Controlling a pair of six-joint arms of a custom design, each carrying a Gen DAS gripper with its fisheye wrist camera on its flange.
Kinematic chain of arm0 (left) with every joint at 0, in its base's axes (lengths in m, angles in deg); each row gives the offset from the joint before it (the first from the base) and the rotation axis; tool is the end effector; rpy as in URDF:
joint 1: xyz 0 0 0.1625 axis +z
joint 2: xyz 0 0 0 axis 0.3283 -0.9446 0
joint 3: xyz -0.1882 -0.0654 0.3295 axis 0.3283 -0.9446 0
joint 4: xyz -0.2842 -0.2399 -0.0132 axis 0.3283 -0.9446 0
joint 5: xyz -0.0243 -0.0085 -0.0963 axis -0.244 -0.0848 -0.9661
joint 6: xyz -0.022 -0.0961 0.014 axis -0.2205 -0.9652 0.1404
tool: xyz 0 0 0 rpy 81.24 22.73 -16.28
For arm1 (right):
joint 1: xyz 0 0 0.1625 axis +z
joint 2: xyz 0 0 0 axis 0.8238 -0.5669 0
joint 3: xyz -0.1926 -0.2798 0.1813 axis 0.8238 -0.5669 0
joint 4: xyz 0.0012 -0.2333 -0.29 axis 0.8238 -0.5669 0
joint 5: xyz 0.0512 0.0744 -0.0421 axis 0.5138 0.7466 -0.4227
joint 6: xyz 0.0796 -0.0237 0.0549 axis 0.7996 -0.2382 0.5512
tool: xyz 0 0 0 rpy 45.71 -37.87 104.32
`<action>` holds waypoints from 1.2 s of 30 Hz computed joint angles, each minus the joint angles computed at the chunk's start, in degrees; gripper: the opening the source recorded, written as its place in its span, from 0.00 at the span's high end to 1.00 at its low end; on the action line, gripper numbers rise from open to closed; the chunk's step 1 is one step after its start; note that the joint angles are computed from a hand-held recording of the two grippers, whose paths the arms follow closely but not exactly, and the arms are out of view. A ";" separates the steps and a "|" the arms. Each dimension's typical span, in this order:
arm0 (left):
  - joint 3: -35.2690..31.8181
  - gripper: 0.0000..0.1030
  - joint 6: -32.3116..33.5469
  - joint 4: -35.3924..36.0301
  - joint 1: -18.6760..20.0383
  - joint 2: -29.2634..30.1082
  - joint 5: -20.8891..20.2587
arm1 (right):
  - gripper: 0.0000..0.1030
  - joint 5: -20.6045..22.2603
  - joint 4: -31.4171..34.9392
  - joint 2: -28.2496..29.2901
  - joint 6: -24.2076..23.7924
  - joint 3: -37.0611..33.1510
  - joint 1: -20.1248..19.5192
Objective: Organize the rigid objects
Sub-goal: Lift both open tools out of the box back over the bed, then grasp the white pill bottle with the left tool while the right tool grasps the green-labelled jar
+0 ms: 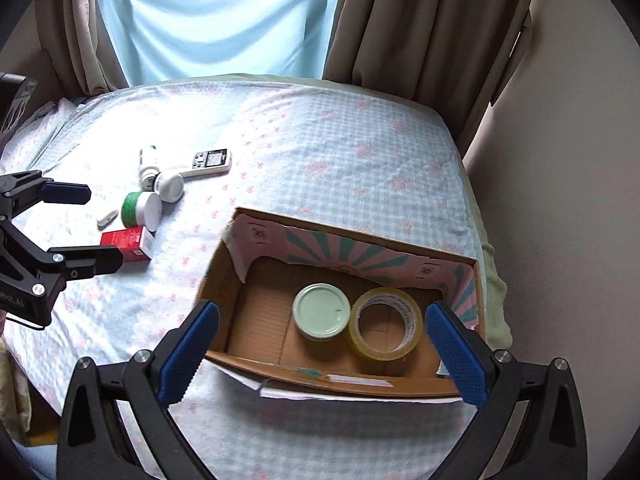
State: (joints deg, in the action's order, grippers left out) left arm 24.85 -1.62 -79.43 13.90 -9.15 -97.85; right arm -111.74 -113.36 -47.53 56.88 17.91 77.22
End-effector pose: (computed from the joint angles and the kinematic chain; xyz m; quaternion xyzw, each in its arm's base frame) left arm -0.3694 -0.4500 0.3049 0.3914 0.8893 -0.0429 0.2326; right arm 0.3688 -0.3296 0.3074 0.0366 -0.8655 0.2735 0.4181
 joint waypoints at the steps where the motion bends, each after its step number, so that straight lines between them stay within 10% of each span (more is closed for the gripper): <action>1: -0.27 0.00 0.04 0.79 0.34 -1.03 0.33 | 0.00 0.62 0.19 1.31 0.80 -1.29 0.54; 21: -11.03 0.00 8.46 8.41 14.21 -7.16 9.00 | 0.00 8.28 -18.37 24.42 -6.56 -18.81 0.33; 36: -32.43 0.00 56.17 9.33 24.54 14.58 6.28 | 0.00 6.70 -20.48 37.74 -5.77 -27.82 -3.78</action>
